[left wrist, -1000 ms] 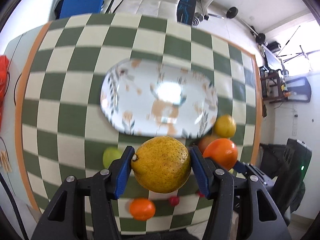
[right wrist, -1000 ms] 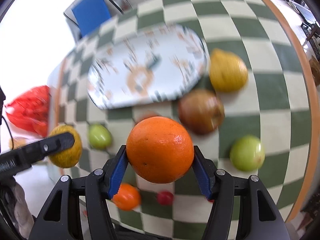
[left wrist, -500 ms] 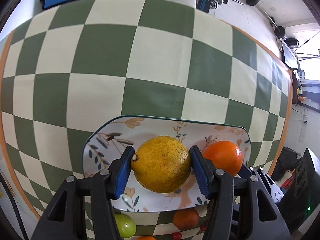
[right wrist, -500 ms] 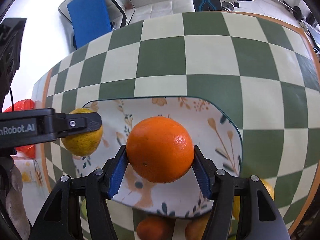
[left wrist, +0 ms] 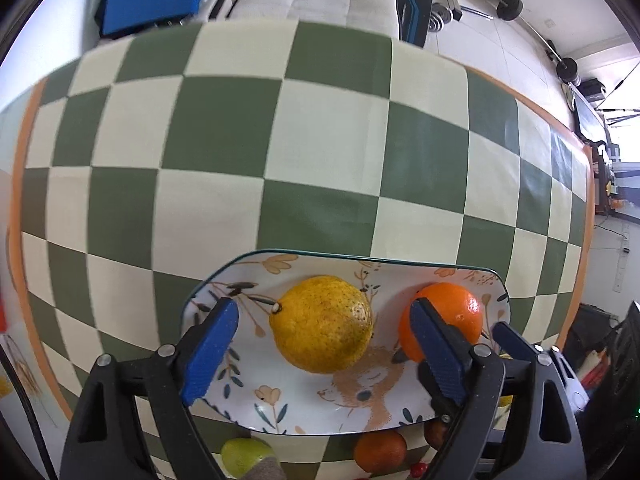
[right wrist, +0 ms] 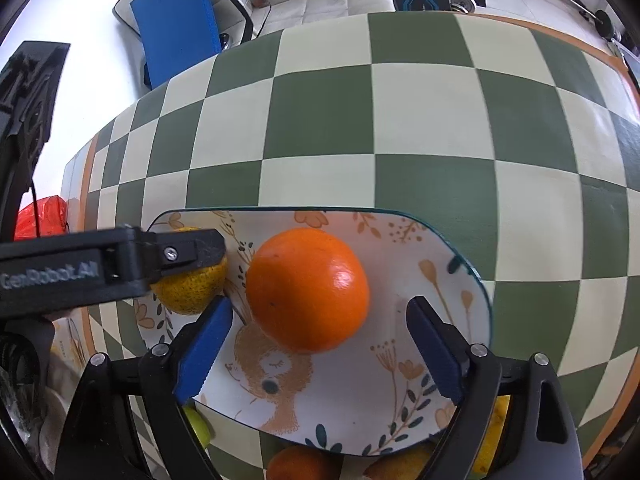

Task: Organize fruits
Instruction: 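Carry both fruits onto the floral plate and open both tools, then withdraw both open tools from the plate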

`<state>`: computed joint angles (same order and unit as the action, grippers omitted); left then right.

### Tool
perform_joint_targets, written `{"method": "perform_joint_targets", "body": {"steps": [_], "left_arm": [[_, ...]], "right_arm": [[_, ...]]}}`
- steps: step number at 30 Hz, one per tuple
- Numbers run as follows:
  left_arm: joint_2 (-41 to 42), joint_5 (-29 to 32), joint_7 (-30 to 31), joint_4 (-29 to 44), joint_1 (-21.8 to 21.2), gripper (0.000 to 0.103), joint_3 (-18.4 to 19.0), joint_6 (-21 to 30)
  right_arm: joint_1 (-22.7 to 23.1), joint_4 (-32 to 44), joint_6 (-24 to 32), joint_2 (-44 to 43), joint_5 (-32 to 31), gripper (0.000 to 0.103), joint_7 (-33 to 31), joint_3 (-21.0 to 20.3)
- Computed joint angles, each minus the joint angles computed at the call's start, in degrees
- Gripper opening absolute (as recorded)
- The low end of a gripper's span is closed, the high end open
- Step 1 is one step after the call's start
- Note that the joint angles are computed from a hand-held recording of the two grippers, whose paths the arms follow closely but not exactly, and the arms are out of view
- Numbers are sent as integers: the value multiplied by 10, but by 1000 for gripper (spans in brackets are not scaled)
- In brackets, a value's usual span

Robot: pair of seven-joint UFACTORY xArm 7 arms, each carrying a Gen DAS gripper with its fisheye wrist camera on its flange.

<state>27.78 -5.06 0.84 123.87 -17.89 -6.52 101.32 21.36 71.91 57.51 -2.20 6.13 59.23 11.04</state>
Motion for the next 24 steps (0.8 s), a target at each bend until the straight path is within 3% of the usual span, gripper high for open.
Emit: {"method": "perform_joint_targets", "body": {"steps": [11, 20, 24], "left_arm": [[-191, 69, 18, -201, 12, 88, 7, -136], [-338, 63, 66, -314, 43, 88, 2, -184], [-387, 47, 90, -337, 55, 88, 7, -177]], "right_arm": [[19, 69, 145, -34, -85, 94, 80, 25], [52, 137, 246, -46, -140, 94, 161, 63], [73, 187, 307, -40, -180, 94, 196, 84]]}}
